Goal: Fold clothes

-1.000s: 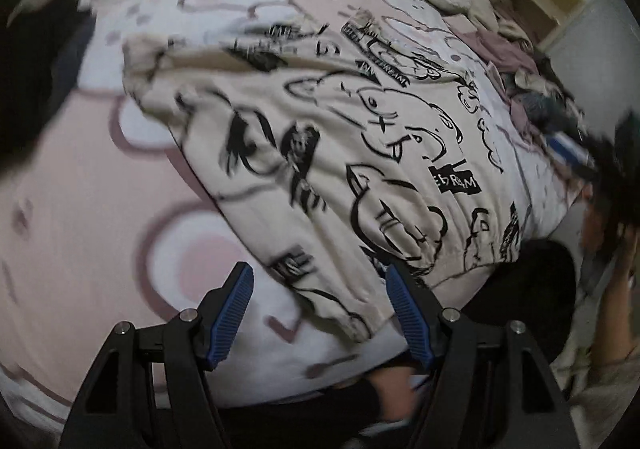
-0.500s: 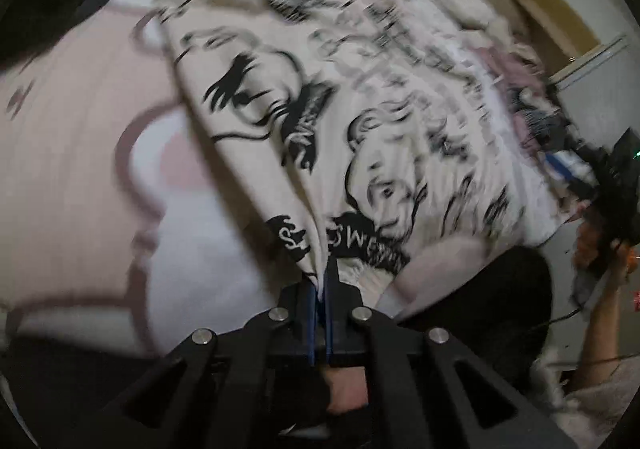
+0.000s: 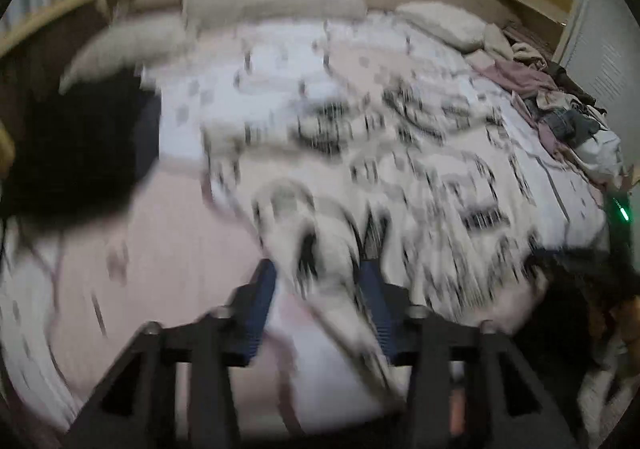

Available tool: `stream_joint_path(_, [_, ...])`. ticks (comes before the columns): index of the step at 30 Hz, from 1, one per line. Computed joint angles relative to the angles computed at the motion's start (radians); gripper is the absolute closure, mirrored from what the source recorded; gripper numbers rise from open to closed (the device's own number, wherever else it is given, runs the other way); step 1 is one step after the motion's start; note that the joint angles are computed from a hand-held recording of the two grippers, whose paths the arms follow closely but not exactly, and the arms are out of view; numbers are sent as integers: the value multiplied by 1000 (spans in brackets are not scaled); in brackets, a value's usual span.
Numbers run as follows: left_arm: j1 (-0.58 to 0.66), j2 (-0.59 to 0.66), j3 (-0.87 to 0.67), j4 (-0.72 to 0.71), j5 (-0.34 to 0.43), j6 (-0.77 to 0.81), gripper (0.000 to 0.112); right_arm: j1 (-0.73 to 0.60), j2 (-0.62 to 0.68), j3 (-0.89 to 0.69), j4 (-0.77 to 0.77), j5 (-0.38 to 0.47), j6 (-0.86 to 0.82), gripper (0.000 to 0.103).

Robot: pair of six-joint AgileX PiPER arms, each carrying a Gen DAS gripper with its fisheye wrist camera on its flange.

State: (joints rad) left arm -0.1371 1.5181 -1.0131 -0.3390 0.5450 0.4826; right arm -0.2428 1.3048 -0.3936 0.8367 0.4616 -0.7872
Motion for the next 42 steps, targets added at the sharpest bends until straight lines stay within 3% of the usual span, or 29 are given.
stream_joint_path(2, [-20,137,-134,-26,-22,46,66,-36,-55,1,1,45,20,72])
stream_joint_path(5, [-46,363,-358,-6,50,39,66,-35,-144,-10,-67,69,111,72])
stream_joint_path(7, [-54,504,-497,93,102,-47,66,38,-208,-29,-221,41,286,72])
stream_joint_path(10, [-42,626,-605,286,87,-217,66,107,-172,-141,-328,59,375,72])
stream_joint_path(12, [1,692,-676,345,74,-287,66,167,-77,-258,-354,60,389,72])
stream_joint_path(14, [49,735,-737,305,85,-260,64,217,45,-401,-351,74,391,71])
stream_joint_path(15, [65,743,-752,281,91,-234,70,238,120,-488,-337,88,391,71])
stream_joint_path(16, [80,753,-768,257,97,-209,72,256,193,-579,-325,109,392,64])
stream_joint_path(17, [87,751,-764,248,90,-182,73,274,253,-646,-322,109,407,49])
stream_joint_path(19, [90,727,-708,259,40,-157,73,309,391,-800,-345,112,462,39])
stream_joint_path(23, [111,697,-631,192,-26,-103,72,362,686,-1149,-477,184,649,39])
stream_joint_path(28, [139,679,-602,49,-21,-4,72,428,1027,-1583,-720,381,928,39])
stream_joint_path(30, [154,684,-610,-13,-3,41,72,441,1110,-1678,-764,430,970,47])
stream_joint_path(31, [162,686,-614,-42,7,62,72,450,1120,-1682,-801,425,984,74])
stream_joint_path(32, [169,687,-617,-63,15,72,72,459,1130,-1685,-837,420,997,86])
stream_joint_path(34, [172,694,-628,-29,13,12,72,451,1085,-1622,-824,363,993,97])
stream_joint_path(37, [174,712,-662,2,33,-60,72,440,1050,-1605,-819,318,984,97])
stream_joint_path(42, [137,700,-634,160,-21,-175,72,436,1265,-2036,-811,529,992,98])
